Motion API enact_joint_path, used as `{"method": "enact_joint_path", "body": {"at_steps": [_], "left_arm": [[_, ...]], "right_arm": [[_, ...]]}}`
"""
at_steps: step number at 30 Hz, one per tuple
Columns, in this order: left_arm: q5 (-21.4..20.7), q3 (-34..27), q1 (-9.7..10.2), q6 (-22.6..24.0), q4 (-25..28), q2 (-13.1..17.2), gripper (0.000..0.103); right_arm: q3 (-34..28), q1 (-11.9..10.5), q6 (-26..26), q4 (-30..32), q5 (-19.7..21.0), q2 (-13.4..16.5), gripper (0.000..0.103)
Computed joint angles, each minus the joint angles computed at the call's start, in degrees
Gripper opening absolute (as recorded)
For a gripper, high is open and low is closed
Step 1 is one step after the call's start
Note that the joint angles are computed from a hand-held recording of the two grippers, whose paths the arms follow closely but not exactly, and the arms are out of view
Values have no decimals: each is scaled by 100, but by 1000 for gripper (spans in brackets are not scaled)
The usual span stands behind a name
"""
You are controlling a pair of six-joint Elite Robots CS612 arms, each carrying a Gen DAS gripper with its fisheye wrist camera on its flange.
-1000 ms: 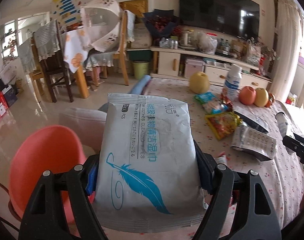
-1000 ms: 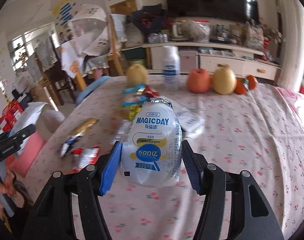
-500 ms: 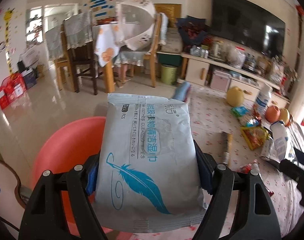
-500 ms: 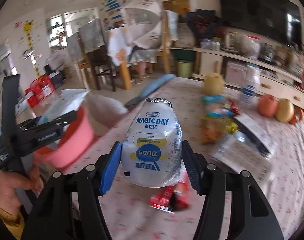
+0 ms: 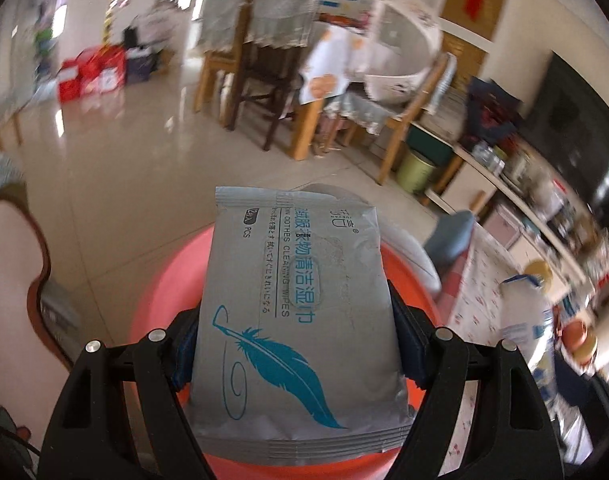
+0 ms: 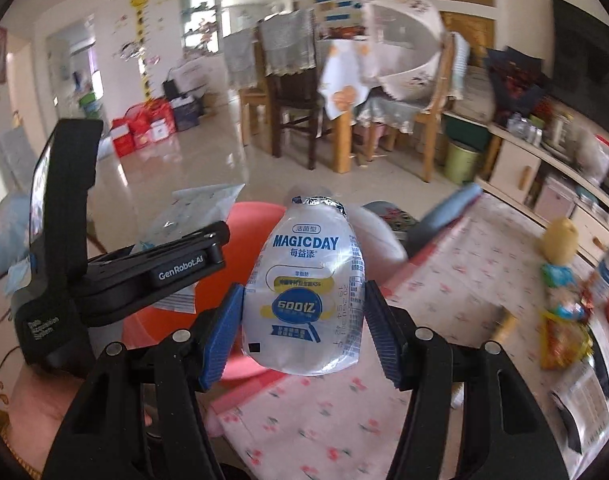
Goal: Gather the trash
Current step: 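Carry the wipes pack and bottle to the pink bucket and open both tools, then move both open tools back over the table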
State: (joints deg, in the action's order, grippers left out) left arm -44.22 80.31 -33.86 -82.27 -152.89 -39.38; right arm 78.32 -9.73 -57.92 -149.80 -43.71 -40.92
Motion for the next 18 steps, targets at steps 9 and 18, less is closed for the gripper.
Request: {"method": "enact_joint_path", "body": {"at_steps": [9, 18], "left_arm": [[-27, 197, 70, -723, 412, -119, 83], [631, -36, -72, 510, -565, 148, 89]], "right_arm": [[-49, 138, -228, 241, -220, 122, 83], [100, -137, 377, -551, -85, 96, 90]]}}
